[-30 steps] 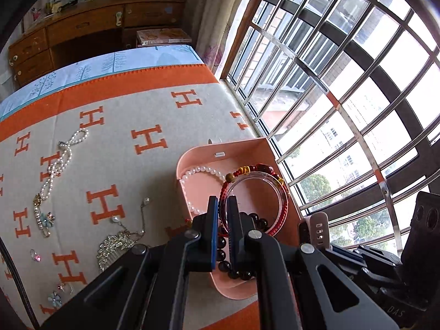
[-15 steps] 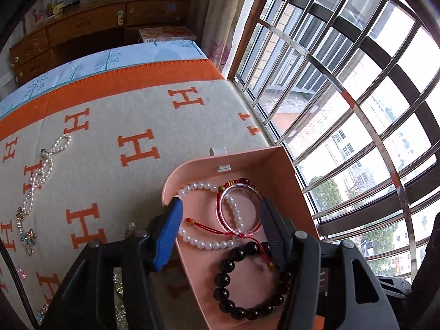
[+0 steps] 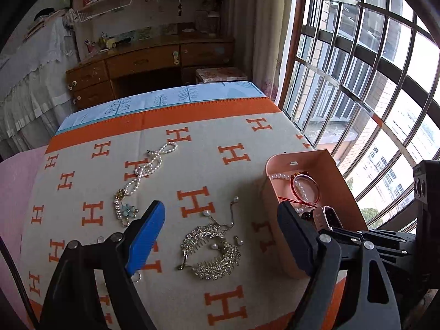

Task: Organize jewelry
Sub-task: 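Lower the pink watch into the box and open the right tool, then move the right tool to the crystal tiara and close on it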

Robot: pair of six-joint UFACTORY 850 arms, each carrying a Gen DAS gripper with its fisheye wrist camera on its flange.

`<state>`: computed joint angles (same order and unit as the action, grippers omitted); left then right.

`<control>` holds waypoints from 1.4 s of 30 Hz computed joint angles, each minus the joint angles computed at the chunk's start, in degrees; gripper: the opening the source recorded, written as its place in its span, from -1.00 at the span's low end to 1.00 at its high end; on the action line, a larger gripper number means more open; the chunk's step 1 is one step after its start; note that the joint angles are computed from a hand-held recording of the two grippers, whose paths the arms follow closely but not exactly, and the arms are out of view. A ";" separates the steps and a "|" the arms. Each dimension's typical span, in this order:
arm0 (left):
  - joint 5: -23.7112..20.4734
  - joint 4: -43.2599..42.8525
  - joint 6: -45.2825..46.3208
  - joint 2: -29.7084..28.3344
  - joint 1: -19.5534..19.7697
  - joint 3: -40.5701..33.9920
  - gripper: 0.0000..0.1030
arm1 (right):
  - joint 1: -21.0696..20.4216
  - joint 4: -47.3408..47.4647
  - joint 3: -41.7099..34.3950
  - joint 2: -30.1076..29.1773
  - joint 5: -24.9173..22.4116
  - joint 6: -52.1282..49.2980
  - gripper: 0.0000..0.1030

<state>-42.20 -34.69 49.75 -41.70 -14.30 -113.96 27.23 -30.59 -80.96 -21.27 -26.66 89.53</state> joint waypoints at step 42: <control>3.00 -3.01 0.26 3.73 12.78 4.42 0.90 | 8.18 -1.98 -34.71 -18.80 -20.94 -11.30 -0.35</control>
